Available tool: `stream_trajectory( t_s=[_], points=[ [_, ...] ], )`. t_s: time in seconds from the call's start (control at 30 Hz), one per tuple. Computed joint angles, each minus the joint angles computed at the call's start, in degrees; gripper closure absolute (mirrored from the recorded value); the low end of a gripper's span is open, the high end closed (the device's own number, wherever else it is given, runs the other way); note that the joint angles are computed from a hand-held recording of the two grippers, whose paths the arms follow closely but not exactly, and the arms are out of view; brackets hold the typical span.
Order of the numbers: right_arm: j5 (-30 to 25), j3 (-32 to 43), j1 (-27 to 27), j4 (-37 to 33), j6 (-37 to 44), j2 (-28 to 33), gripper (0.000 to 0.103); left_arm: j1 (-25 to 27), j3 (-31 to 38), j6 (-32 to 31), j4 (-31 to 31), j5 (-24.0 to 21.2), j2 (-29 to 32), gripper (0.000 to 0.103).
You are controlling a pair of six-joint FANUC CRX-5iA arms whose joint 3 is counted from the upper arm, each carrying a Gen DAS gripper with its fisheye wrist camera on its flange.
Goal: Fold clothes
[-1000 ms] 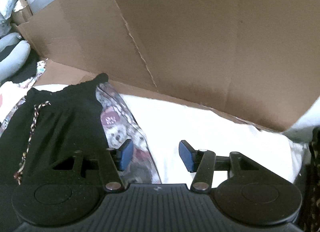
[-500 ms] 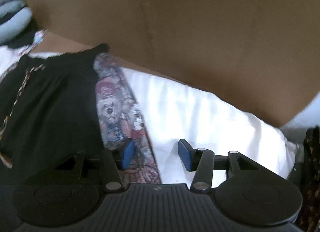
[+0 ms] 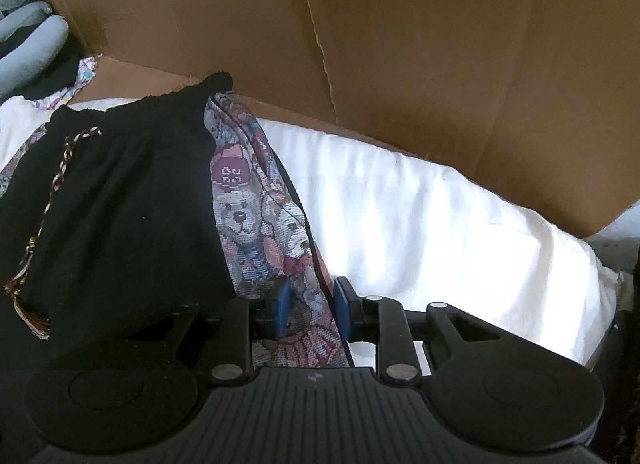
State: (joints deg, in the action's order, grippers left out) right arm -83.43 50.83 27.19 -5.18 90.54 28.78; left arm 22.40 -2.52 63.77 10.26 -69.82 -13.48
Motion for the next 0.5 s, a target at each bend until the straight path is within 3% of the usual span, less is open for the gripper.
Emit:
stream_trajectory(
  t_s=[0.07,0.13,0.17,0.5],
  points=[
    [-0.6,0.6,0.3,0.4,0.5,0.4,0.076,-0.7,0.6,0.1,-1.1,-0.3,0.3,0.091],
    [-0.5,0.3,0.5,0.3,1.5,0.1,0.091,-1.0,0.9,-0.1,-1.6,-0.4,0.3,0.091],
    [-0.4,0.0,0.7,0.6,1.9,-0.1,0.095,-1.1,0.9,-0.6,-1.8,-0.3,0.2,0.098],
    [5.9,-6.1,3.0,9.9,1.1,-2.7,0.101,-2.5,2.2,-1.6,-7.0,1.6,-0.5,0.100]
  ],
)
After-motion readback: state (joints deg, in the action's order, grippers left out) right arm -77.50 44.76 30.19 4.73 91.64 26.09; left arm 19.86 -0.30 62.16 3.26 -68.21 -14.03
